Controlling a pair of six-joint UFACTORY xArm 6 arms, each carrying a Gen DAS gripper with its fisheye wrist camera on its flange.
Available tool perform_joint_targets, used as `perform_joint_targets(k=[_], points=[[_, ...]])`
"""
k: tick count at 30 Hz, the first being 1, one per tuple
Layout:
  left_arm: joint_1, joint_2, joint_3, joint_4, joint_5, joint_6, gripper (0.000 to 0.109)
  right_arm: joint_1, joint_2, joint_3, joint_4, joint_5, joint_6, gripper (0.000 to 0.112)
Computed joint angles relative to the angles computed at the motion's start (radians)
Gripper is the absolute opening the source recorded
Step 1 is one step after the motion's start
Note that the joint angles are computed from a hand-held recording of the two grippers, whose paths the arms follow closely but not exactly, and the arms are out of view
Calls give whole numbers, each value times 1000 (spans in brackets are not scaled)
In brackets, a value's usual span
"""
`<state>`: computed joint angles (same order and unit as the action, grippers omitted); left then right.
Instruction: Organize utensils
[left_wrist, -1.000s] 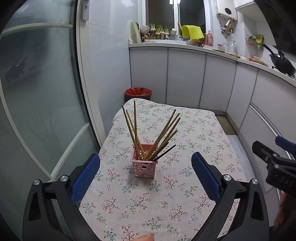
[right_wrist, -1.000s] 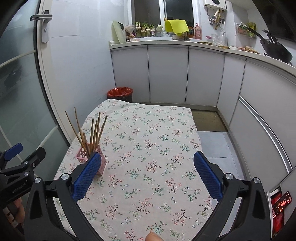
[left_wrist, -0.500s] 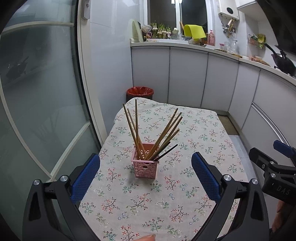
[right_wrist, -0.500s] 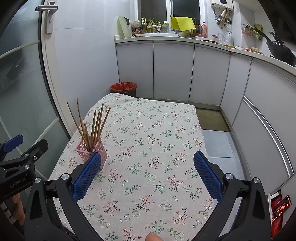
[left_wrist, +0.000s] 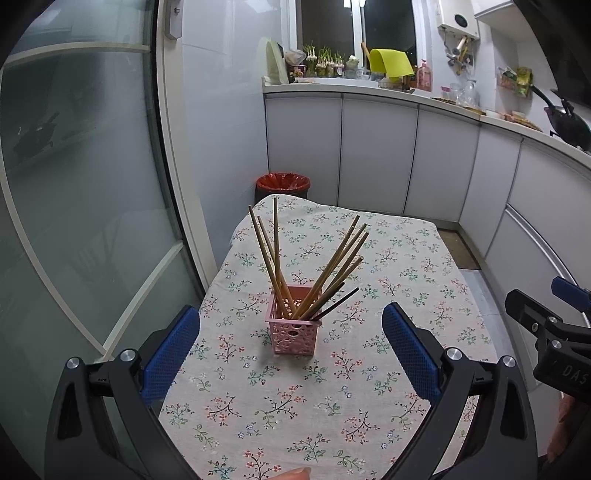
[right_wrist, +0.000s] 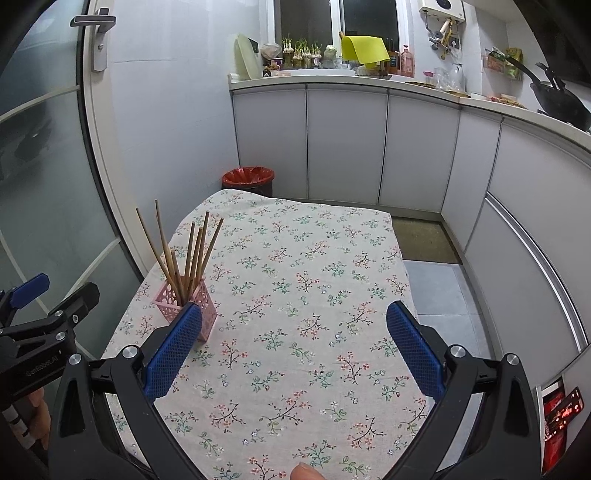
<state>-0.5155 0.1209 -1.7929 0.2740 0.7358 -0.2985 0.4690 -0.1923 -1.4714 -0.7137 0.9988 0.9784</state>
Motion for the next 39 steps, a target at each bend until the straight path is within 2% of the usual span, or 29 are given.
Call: perform_joint_targets(k=[30, 37, 39], points=[[-6, 11, -16, -17, 24, 21, 96, 3, -9, 6, -9, 1, 9, 96], [1, 33, -34, -52, 41, 54, 96, -2, -3, 1, 0, 7, 2, 96], [17, 47, -31, -104, 16, 72, 96, -6, 4, -5, 6, 11, 1, 96]])
